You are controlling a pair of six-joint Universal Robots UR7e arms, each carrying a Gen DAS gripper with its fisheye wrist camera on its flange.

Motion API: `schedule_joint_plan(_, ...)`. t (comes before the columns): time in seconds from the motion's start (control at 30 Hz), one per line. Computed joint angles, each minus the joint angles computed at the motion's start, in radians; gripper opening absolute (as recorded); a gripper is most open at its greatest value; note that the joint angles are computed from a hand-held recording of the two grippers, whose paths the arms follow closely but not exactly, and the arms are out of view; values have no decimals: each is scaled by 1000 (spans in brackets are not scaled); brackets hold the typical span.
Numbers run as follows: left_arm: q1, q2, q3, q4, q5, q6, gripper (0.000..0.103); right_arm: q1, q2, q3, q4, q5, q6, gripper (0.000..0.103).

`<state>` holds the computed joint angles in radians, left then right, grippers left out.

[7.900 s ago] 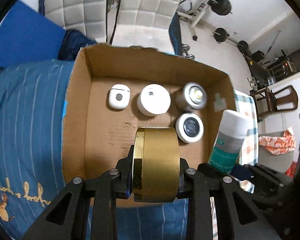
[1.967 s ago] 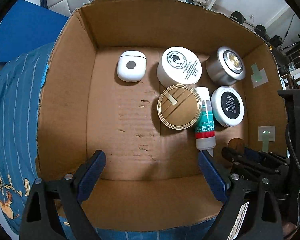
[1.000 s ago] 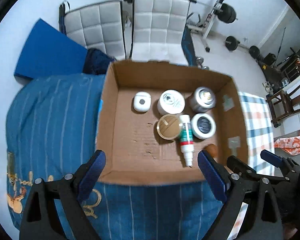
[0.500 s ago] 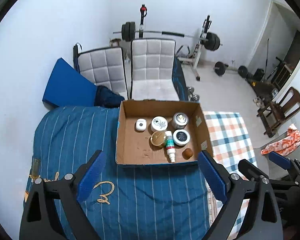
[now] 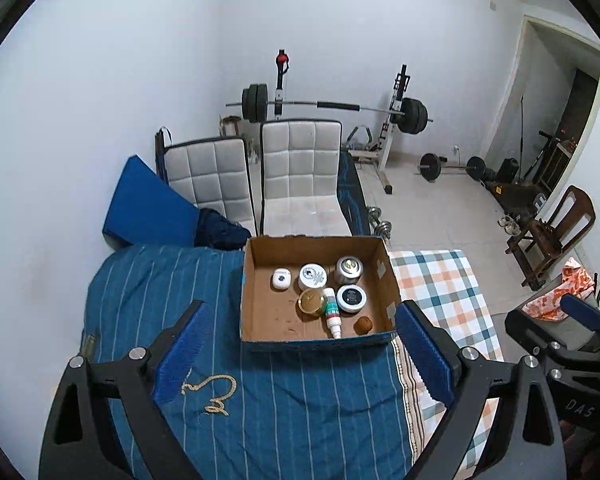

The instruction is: Organize rigid objects

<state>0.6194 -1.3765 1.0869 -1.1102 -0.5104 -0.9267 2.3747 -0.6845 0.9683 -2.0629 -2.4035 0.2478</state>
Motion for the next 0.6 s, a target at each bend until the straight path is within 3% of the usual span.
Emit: schedule_joint_plan(0.6,-20,-20,33,-11,-2,-10,94,25,-17,20,-28,-54,-9,103)
